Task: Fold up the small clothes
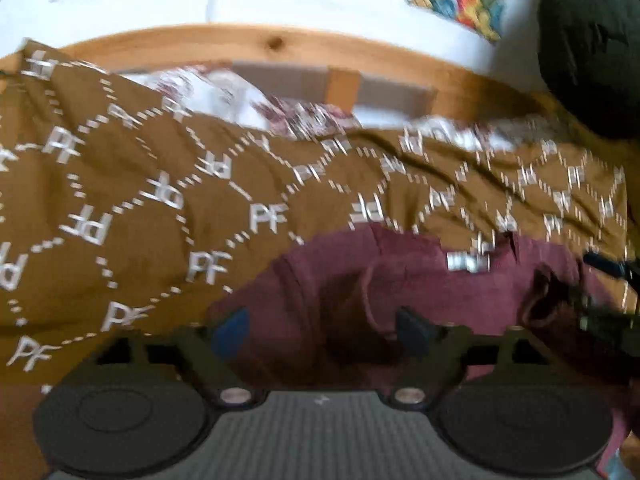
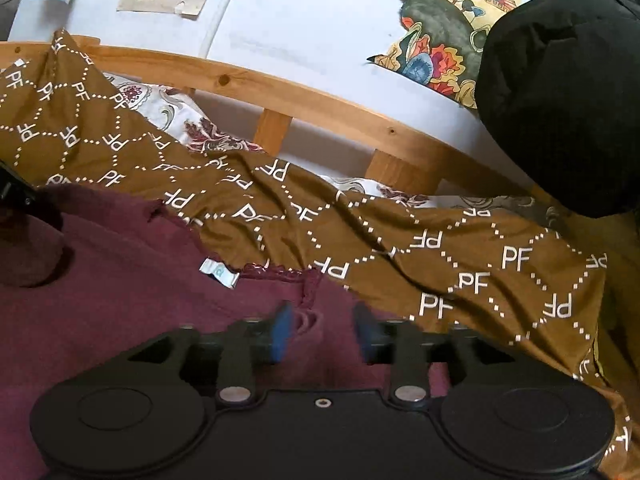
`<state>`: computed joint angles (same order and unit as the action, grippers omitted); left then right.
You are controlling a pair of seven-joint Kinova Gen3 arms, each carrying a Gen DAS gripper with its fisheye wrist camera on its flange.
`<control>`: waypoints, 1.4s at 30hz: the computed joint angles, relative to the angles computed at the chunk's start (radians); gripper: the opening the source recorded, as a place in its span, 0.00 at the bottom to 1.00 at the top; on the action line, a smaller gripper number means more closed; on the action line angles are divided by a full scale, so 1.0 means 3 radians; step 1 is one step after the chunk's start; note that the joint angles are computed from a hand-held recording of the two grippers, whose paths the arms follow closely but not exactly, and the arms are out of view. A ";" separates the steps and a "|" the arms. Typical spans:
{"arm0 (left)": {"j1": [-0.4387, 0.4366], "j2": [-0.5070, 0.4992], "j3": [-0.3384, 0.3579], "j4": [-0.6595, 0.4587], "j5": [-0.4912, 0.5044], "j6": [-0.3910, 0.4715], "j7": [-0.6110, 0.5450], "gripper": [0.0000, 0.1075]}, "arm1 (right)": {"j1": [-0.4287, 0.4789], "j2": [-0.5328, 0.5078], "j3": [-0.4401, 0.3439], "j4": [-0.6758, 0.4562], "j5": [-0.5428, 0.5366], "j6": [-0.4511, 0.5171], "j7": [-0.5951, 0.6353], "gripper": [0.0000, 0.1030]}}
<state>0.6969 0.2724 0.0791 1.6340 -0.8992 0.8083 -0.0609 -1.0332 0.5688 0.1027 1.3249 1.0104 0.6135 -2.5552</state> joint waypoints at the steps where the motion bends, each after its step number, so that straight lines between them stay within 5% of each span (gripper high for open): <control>1: -0.0022 -0.0054 0.0029 0.0041 -0.0033 -0.0019 0.0052 0.79 | -0.0024 -0.0020 0.0029 0.0040 0.0034 -0.0009 -0.0068 0.63; 5: 0.0001 -0.0252 0.0054 0.0154 -0.0021 0.0005 0.0064 0.83 | -0.0005 -0.0127 0.0015 0.0155 0.0083 -0.0081 -0.0198 0.76; 10: -0.0134 -0.0307 0.0320 0.0118 0.0224 0.0049 -0.0524 0.83 | 0.0617 -0.0427 -0.0716 0.0373 -0.0294 -0.0435 0.0431 0.91; 13: -0.0087 -0.0140 0.0339 -0.0044 0.0338 0.0121 -0.0930 0.79 | 0.0919 -0.0433 -0.1180 0.0427 -0.0426 -0.0331 0.0838 0.88; 16: 0.0055 0.0104 0.0340 -0.0282 0.0288 0.0482 -0.1216 0.61 | 0.1008 -0.0319 -0.1393 0.0260 -0.0535 0.0005 0.1166 0.82; 19: -0.0152 0.0304 0.0677 -0.0445 0.0164 0.0831 -0.1251 0.31 | 0.0829 -0.0273 -0.1122 0.0186 -0.0606 0.0014 0.1092 0.67; 22: -0.0317 0.0310 0.0856 -0.0352 0.0011 0.0812 -0.0939 0.05 | 0.0720 -0.0186 -0.0982 0.0074 -0.0608 0.0153 0.1086 0.53; 26: 0.0109 0.0131 0.0358 -0.0138 -0.0271 0.0685 -0.0397 0.03 | 0.0722 -0.0167 -0.0974 0.0166 -0.0413 0.0074 0.0808 0.12; 30: 0.0598 0.0015 -0.0143 0.0080 -0.0655 0.0574 0.0145 0.03 | 0.0302 -0.0266 -0.0359 0.0391 -0.0046 -0.0194 0.0266 0.09; 36: 0.0522 0.0005 0.0036 0.0290 -0.1346 0.0706 0.0871 0.01 | -0.0355 -0.0259 0.0568 0.0490 0.0494 -0.0171 -0.0547 0.08; 39: 0.0343 0.0057 0.0132 0.0225 -0.1231 0.0673 0.0803 0.01 | -0.0626 -0.0172 0.1020 0.0519 0.0632 -0.0193 -0.0954 0.08; 42: 0.0193 0.0171 0.0154 0.0102 -0.0981 0.0599 0.0547 0.01 | -0.0595 -0.0093 0.1091 0.0556 0.0769 -0.0282 -0.1296 0.08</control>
